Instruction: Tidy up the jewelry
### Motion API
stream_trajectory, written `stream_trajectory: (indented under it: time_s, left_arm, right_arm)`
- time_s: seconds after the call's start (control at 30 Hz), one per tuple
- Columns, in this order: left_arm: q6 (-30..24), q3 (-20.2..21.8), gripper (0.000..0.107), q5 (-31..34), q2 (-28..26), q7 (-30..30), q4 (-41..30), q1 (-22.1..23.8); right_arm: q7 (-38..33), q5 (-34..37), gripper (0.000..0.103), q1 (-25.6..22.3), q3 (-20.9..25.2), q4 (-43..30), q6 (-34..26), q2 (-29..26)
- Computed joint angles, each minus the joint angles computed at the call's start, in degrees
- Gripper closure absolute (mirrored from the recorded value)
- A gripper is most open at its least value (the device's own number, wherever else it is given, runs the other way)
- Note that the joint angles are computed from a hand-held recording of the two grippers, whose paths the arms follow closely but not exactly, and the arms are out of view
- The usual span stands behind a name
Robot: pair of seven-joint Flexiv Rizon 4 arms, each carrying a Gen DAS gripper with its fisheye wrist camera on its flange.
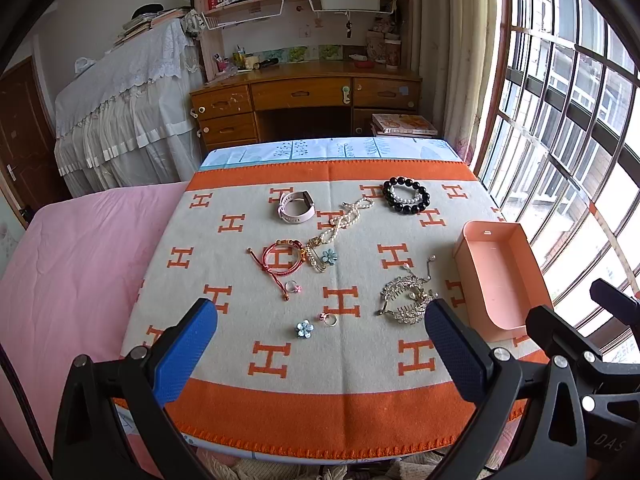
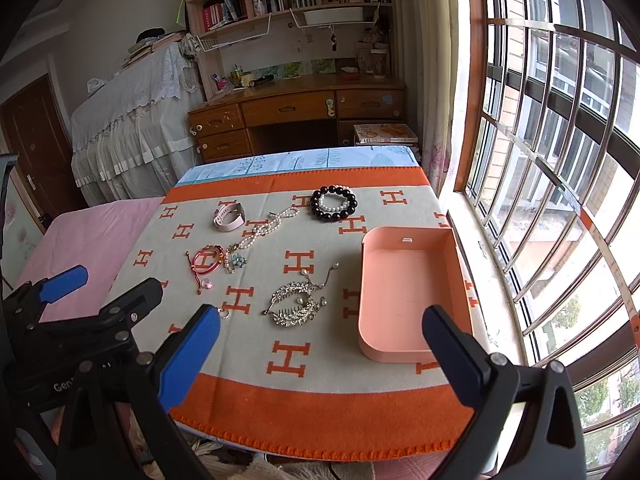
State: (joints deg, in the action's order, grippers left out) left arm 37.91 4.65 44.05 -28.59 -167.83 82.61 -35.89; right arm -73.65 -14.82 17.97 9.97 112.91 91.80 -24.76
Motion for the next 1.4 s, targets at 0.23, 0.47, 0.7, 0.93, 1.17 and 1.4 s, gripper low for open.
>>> stream_trajectory:
  time_s: [0.23, 0.47, 0.7, 0.93, 1.17, 1.4]
  left_arm:
    - [-0.1, -0.1, 0.005, 0.0, 0.0, -0.1, 0.0, 0.0]
    - [-0.2, -0.1, 0.005, -0.1, 0.0, 0.0, 0.0, 0.0]
    - [-0.3, -0.1, 0.005, -0.1, 0.0, 0.1, -0.1, 0.1]
    - [-0.3, -0.2, 0.005, -0.4, 0.0, 0.3, -0.1, 0.1]
    - [1.0, -0.4, 0.005, -1.9, -0.5, 1.8, 0.3, 1.2]
    - [5.7, -0.5, 0.005, -6.1, -1.5, 5.9, 0.8, 4.5]
  right_arm:
    - [-0.4, 0.4, 0.001, -0.5, 0.6, -0.2, -0.5, 0.0]
    - [-0.2, 0.4, 0.001, -0.1, 0.3, -0.1, -0.5, 0.1]
    - [-0.5, 0.6, 0.001, -0.4, 0.6, -0.3, -0.5, 0.0]
    - [-0.7, 0.9, 0.001, -0.8, 1.1, -0.5, -0.8, -0.1]
    - [1.8, 0.3, 0.001, 2.8, -1.3, 0.7, -0.7, 0.4]
    - [-0.4, 0.7, 0.001, -0.9, 4.1, -1.8, -2.5, -1.1]
